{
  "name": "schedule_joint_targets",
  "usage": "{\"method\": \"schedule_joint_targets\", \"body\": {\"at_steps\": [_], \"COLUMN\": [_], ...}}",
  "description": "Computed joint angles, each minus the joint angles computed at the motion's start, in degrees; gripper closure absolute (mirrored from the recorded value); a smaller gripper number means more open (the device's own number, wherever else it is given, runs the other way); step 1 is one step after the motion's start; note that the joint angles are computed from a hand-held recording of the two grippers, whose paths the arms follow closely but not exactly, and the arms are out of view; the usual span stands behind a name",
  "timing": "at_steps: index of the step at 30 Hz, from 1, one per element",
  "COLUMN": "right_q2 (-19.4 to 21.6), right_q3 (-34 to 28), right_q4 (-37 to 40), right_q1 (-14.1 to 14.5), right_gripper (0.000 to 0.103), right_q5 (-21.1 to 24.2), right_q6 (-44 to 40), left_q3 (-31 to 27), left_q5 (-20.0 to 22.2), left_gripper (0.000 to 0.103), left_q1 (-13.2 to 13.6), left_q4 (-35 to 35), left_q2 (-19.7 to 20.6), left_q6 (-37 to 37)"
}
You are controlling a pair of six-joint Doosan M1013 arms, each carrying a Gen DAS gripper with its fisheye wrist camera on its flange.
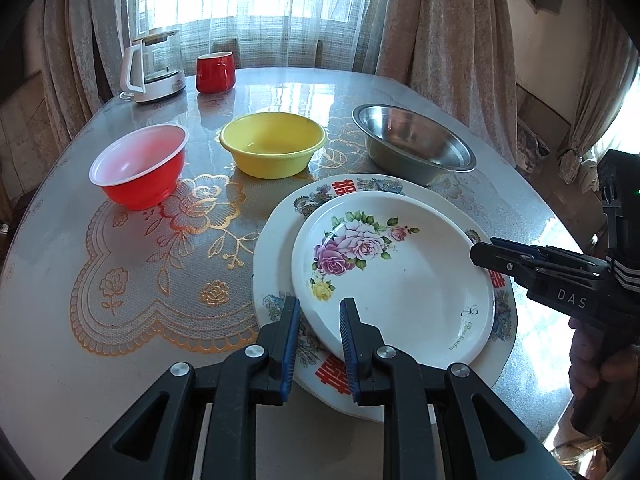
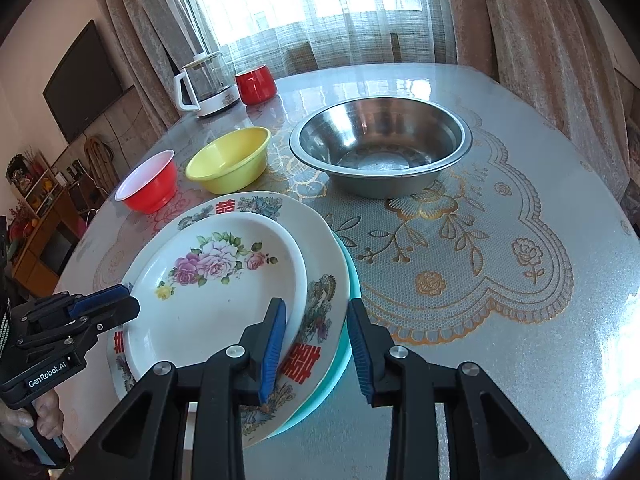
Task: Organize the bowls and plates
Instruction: 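Settle the rose-print plate flat on the stack and open the right gripper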
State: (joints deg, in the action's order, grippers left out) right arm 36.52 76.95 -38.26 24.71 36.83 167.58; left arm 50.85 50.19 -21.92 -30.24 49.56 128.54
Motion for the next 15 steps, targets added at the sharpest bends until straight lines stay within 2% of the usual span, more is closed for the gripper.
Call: {"method": "schedule_joint_targets", "body": {"at_steps": [4,7,15], "right_q2": [0.0,-0.1,-0.4], "right_q3": [-0.2,-0.5,-1.1], "right_q4": [0.2,-3.0,-4.9], "right_q1": [0.0,0.5,0.8], "right_gripper": [0.070,0.070,0.070], "right_q5": [0.5,2.2,1.8], "right_q6": [-1.0,0.6,-0.3], "left_q3": [0.6,1.2,2.1], "left_q5": [-0.3,-0.8,-2.0], "left_gripper": [0.082,0.082,0.082], "left_q1": [0.3,0.5,1.2], "left_q4": [-1.2,-2.0,-4.3], "left_q2": [-0.3,-0.6,-1.2], "left_q6": [0.3,0.6,0.3]}}
